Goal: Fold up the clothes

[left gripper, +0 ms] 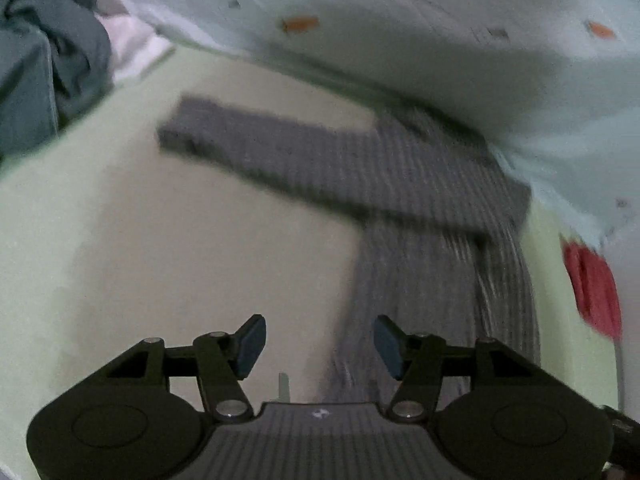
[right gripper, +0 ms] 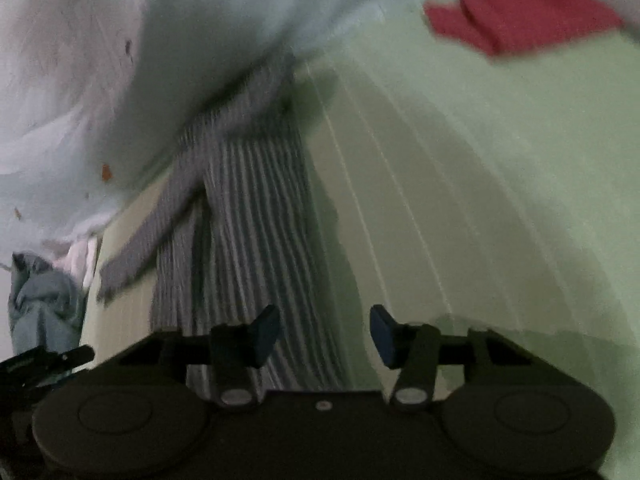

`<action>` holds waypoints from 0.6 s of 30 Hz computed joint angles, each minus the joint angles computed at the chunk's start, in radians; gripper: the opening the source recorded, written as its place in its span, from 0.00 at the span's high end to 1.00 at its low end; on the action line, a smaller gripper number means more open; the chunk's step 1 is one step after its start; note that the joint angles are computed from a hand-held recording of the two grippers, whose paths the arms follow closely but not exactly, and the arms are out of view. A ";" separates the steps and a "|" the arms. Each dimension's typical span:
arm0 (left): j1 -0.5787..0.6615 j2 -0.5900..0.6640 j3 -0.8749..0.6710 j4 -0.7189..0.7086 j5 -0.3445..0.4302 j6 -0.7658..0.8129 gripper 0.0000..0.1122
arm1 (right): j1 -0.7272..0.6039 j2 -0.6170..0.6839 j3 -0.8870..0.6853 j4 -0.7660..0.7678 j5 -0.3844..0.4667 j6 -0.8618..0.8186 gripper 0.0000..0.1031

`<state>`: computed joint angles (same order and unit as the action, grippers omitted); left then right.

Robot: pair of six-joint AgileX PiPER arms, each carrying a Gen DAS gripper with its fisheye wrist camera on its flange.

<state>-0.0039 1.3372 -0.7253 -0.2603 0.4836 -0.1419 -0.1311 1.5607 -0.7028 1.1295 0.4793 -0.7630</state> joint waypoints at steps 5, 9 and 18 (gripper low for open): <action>-0.187 -0.130 0.144 0.168 0.028 -0.310 0.46 | -0.103 -0.018 0.175 0.168 0.131 -0.235 0.56; -0.288 -0.200 0.209 0.236 0.050 -0.483 0.46 | -0.196 -0.028 0.249 0.168 0.261 -0.290 0.81; -0.446 -0.308 0.247 0.373 0.130 -0.746 0.46 | -0.445 -0.039 0.396 0.109 0.458 -0.358 0.93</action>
